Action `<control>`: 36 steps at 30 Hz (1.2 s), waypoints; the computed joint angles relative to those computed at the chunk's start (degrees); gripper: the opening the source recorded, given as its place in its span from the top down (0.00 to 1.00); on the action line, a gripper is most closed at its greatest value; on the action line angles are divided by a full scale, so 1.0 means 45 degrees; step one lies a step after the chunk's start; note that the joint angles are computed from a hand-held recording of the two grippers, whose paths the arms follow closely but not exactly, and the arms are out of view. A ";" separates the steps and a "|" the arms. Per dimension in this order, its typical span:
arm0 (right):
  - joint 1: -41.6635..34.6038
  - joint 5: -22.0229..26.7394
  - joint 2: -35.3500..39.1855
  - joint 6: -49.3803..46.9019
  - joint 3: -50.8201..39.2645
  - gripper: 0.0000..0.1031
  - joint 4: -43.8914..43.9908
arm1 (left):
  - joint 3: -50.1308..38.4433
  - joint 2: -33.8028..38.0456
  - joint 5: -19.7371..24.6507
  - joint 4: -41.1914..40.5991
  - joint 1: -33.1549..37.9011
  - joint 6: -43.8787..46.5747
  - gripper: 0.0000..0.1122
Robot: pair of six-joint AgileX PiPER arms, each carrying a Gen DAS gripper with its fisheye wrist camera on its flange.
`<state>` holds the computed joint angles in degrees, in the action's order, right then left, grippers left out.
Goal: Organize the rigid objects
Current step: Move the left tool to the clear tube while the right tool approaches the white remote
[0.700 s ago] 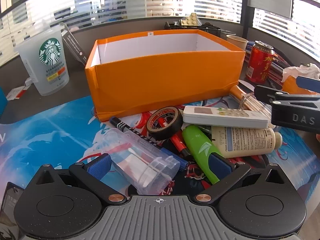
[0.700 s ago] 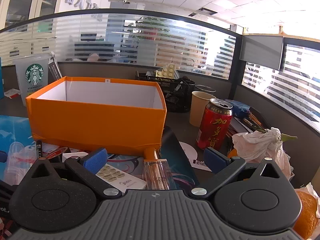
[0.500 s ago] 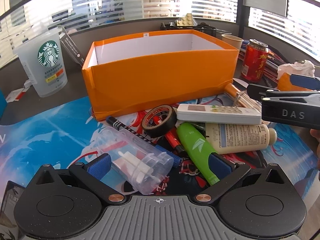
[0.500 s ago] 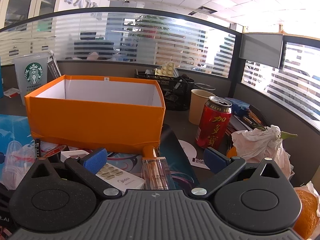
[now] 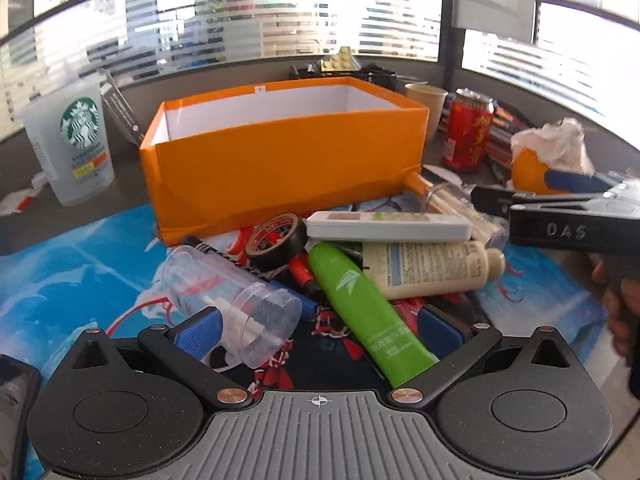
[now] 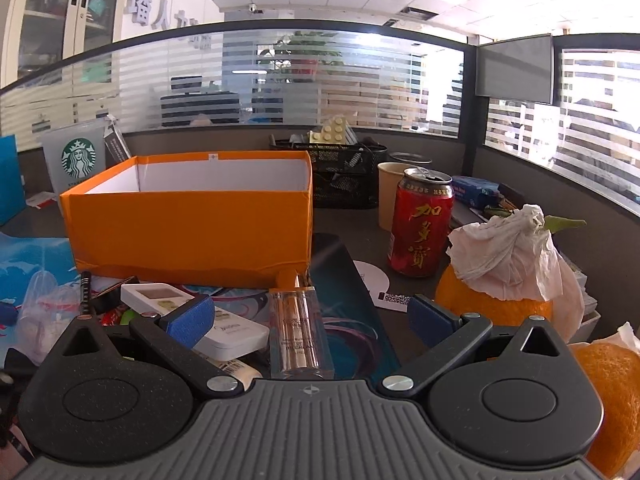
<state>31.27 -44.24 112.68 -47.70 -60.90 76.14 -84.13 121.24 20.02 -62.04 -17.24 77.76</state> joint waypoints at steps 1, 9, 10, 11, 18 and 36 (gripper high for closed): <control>0.0030 -0.0007 -0.0009 0.0078 0.0072 0.00 -0.0174 | 0.0089 -0.0023 -0.0169 -0.0135 -0.0066 0.0197 0.08; -0.0832 0.1942 -0.0539 0.4102 0.1256 0.00 -0.5979 | 0.0196 -0.0033 -0.0895 -0.2018 0.0047 0.1772 0.08; -0.0973 0.2432 -0.0510 0.4224 0.1098 0.00 -0.6565 | 0.0038 0.0038 -0.0792 -0.1389 0.0134 0.0948 0.08; -0.1054 0.2747 -0.0458 0.3945 0.0914 0.00 -0.6760 | -0.0057 0.0085 -0.0519 -0.1269 0.0307 0.0633 0.08; -0.1790 0.3173 -0.0194 0.1892 0.0291 0.01 -0.5106 | -0.1100 0.0358 0.0618 0.0285 0.0906 -0.2020 0.08; -0.2888 0.5220 0.0610 0.6459 -0.0823 0.03 -1.2055 | -0.3238 0.1090 0.1536 0.6249 0.0837 -0.8314 0.08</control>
